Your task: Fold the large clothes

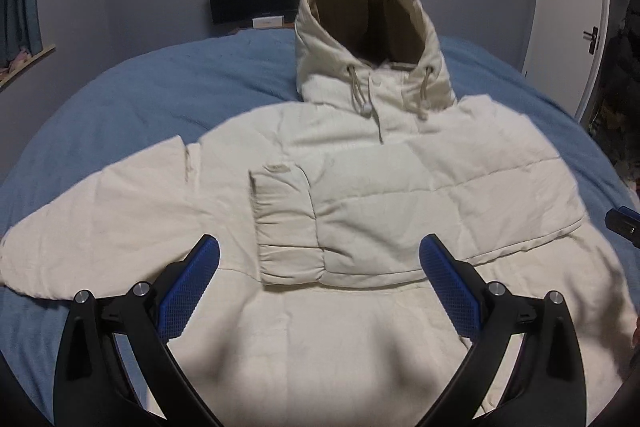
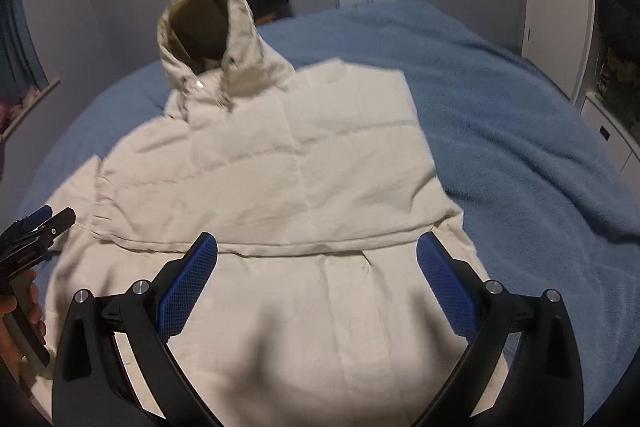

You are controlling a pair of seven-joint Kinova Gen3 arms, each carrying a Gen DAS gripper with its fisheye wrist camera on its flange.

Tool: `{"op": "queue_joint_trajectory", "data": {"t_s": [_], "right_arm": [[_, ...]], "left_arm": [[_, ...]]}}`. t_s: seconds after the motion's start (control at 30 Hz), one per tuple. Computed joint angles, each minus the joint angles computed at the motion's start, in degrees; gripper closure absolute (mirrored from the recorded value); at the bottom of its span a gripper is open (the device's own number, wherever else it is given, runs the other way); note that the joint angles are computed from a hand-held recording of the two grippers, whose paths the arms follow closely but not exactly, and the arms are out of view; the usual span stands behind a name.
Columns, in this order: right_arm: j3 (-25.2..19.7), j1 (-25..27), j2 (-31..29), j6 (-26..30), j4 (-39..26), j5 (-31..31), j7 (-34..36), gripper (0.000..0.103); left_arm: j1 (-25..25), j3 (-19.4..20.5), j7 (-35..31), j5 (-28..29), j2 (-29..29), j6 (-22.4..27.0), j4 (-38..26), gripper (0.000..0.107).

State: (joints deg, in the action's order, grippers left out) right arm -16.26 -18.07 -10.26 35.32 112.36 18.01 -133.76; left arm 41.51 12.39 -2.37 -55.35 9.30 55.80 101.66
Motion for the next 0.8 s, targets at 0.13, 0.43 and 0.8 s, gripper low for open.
{"op": "queue_joint_trajectory", "data": {"t_s": [0.13, 0.43, 0.8], "right_arm": [[-2.37, -0.57, -2.92, -0.17, -1.08, 0.61, -0.28, 0.007], [-9.33, -3.8, -0.2, 3.43, -8.91, 4.62, -2.08, 0.007], [-12.27, -15.07, 9.71, 8.97, -16.9, 15.96, -10.43, 0.007]], "left_arm": [[-1.29, 0.79, -3.05, 1.6, -4.87, -0.17, 0.54, 0.011], [-10.11, 2.51, -6.23, 6.38, -16.09, 3.53, 3.79, 0.011], [-21.86, -0.65, -10.55, 18.59, -19.41, 0.18, 13.87, 0.011]]}}
